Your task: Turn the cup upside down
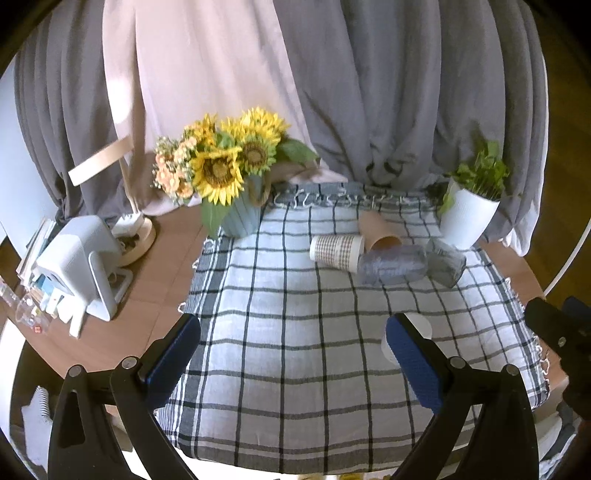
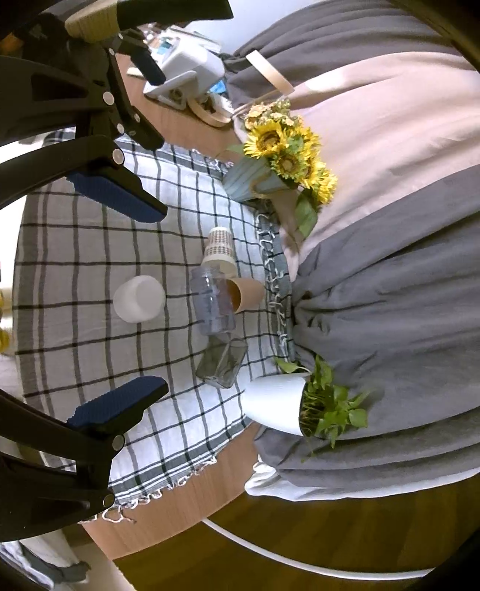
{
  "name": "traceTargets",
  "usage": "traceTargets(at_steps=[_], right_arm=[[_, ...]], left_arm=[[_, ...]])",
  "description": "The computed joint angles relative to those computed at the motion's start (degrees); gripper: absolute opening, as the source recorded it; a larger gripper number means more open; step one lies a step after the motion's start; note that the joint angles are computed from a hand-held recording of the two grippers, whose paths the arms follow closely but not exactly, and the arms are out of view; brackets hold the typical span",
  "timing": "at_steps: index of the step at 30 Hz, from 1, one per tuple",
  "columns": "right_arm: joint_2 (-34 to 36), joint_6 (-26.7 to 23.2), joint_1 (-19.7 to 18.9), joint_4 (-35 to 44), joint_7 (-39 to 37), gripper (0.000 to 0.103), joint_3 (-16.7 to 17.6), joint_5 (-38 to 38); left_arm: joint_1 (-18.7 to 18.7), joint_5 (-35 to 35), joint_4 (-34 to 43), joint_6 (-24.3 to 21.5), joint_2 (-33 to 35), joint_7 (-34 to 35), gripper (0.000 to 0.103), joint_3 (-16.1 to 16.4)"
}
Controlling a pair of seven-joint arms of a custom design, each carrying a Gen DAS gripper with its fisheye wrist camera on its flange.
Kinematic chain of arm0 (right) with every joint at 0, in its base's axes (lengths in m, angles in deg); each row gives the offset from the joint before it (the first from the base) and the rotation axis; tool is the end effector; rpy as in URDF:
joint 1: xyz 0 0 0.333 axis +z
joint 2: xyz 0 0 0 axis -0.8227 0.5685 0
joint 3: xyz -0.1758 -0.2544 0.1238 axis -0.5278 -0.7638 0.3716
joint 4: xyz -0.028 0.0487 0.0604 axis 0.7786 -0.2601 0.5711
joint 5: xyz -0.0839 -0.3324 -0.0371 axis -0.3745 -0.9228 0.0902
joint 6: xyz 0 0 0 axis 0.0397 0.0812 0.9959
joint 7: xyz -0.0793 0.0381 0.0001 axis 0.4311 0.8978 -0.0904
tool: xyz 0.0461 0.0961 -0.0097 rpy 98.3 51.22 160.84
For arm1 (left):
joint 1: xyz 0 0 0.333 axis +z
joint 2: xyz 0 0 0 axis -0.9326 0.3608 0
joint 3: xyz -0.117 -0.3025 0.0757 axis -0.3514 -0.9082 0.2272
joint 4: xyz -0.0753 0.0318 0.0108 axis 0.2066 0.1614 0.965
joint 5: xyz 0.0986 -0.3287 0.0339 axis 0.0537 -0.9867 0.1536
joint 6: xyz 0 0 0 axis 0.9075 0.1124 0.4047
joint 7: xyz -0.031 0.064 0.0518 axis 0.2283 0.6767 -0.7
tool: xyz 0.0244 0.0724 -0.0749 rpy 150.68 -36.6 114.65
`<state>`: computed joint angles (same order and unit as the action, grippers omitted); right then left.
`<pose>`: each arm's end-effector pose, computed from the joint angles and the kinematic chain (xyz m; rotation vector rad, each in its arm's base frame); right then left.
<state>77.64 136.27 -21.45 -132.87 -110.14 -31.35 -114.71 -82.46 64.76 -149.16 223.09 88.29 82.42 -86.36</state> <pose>0.4506 0.3591 0.4623 -1.2475 2.1366 -0.8042 0.5423 -0.1898 0.4470 -1.4015 2.0929 -0.8622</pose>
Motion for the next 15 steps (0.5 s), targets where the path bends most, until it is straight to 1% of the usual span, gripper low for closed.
traceTargets(at_steps=[1,2,5,6,7,8,15], right_arm=[[-0.1,0.0,0.1,-0.1,0.2,0.085,0.0,-0.4],[-0.1,-0.1,0.2,0.0,0.3,0.085,0.1,-0.6],[-0.1,-0.2,0.4,0.1,0.3,0.085,0.2,-1.2],[-0.1,-0.3,0.5,0.1,0.4,0.085,0.2,-1.4],[-0.2,-0.3,0.5,0.1,0.4,0.085,0.3,-1.5],[-0.2,-0.3,0.5,0.1,0.5,0.085,0.3,-1.6],[-0.2,-0.7,0.6,0.2,0.7,0.085,0.4,-2.2]], left_arm=[[1.4,-0.7,-0.5,0.8,-0.3,0.7,0.102,-1.6],[1.5,-0.9,-0.8,1.4,-0.5,0.8,0.102,-1.7],[-1.7,0.0,-1.2,2.7,-1.0,-0.2,0.102,1.9],[-1.8,-0.1,-1.3,2.9,-1.0,-0.1,0.102,2.0],[-0.6,-0.7,-1.3,2.9,-1.0,0.3,0.102,0.7],[0.0,-1.0,-1.3,2.8,-1.1,0.7,0.103,0.0],[1.6,-2.6,-1.5,2.5,-1.2,2.3,0.103,-2.0]])
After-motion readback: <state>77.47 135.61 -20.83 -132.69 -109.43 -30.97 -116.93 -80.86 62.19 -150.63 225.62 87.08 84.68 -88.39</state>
